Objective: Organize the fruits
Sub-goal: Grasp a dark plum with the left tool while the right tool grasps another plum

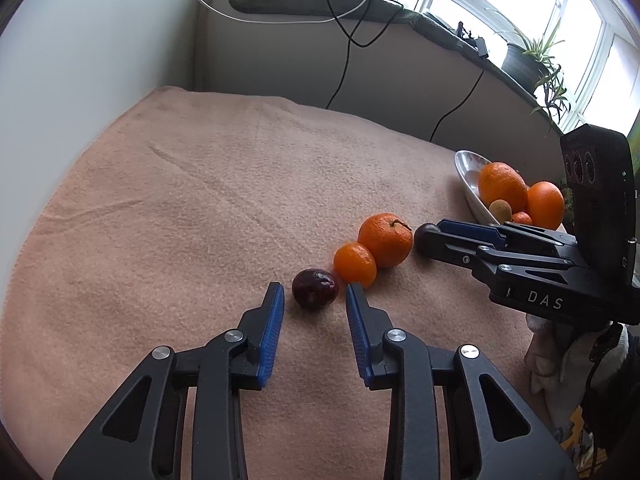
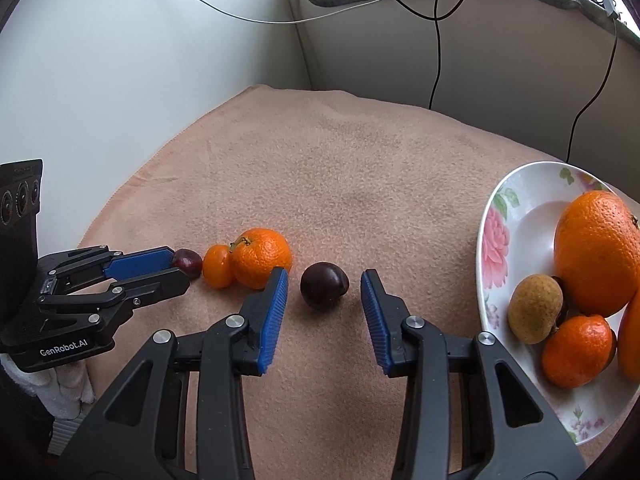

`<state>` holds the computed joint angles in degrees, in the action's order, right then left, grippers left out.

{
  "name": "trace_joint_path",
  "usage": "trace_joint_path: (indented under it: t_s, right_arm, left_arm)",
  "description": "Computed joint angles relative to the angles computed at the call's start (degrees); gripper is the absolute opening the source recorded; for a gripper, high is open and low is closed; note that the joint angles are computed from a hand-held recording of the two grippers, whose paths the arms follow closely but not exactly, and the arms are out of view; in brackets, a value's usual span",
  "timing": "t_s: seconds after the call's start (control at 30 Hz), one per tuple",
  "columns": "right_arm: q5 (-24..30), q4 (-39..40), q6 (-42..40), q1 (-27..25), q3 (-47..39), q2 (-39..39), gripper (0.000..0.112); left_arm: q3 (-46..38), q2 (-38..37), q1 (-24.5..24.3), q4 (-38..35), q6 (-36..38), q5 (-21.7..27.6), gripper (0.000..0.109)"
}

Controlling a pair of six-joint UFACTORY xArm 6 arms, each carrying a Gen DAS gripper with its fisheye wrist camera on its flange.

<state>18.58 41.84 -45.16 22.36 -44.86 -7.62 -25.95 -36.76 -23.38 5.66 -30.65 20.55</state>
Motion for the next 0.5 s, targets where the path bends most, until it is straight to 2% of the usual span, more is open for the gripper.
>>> trace_joint_path:
  t_s: [0.13, 0.33, 0.5]
  right_arm:
    - [0.6, -0.2, 0.2, 0.0, -0.7, 0.8, 0.038]
    - [1.3, -0.1, 0.5, -0.1, -1.4, 1.7, 0.027]
    - [0.5, 0.6, -0.2, 0.3, -1.0, 1.4, 0.027]
  left_arm:
    - [-0.4, 0.8, -0.2, -0.4, 0.1, -0.2, 0.025]
    - [-0.5, 1.1, -0.2, -0.6, 0.1, -0.5, 0.023]
    - [-0.5, 1.1, -0.3, 0.6, -1.2, -0.7, 0.023]
